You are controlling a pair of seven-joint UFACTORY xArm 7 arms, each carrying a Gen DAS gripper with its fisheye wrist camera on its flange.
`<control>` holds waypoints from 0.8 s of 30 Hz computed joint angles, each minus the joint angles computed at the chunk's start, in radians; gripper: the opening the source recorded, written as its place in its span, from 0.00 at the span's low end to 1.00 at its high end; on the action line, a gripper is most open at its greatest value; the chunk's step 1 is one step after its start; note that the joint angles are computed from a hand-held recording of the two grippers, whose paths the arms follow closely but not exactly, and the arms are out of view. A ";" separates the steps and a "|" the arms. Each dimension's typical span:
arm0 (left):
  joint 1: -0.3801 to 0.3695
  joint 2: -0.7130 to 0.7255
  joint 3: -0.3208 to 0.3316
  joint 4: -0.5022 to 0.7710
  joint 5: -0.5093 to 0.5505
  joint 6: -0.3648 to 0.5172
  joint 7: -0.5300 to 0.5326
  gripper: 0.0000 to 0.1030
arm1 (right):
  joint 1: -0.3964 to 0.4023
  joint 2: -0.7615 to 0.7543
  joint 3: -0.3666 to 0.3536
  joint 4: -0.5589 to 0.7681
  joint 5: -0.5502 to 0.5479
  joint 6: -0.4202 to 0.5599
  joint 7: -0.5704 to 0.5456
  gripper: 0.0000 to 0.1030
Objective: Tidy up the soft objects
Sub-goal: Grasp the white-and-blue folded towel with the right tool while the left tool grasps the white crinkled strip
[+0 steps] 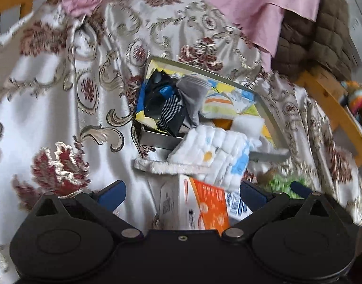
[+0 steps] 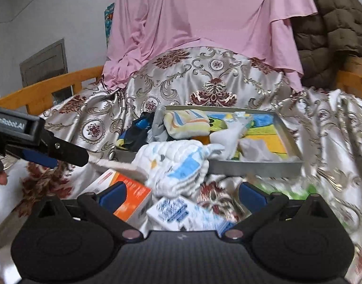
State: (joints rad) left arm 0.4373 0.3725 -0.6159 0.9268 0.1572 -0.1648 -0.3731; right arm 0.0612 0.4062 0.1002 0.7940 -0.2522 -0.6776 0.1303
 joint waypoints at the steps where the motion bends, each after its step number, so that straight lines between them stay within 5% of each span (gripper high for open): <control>1: 0.021 0.029 -0.022 0.020 0.001 0.001 -0.003 0.99 | 0.011 0.019 -0.005 0.036 0.012 0.035 -0.011 1.00; 4: 0.031 0.092 -0.036 0.075 -0.006 0.007 -0.012 0.99 | 0.053 0.069 -0.026 0.115 0.077 0.089 -0.070 1.00; 10: 0.037 0.184 -0.052 0.156 -0.040 0.043 0.017 0.93 | -0.046 0.154 0.057 0.258 -0.032 0.185 -0.026 1.00; 16: 0.121 0.274 -0.158 0.188 -0.106 0.057 0.074 0.88 | -0.089 0.201 0.100 0.335 -0.076 0.253 0.003 1.00; 24: 0.173 0.362 -0.212 0.220 -0.138 0.033 -0.002 0.77 | -0.120 0.231 0.146 0.387 -0.076 0.324 -0.006 0.99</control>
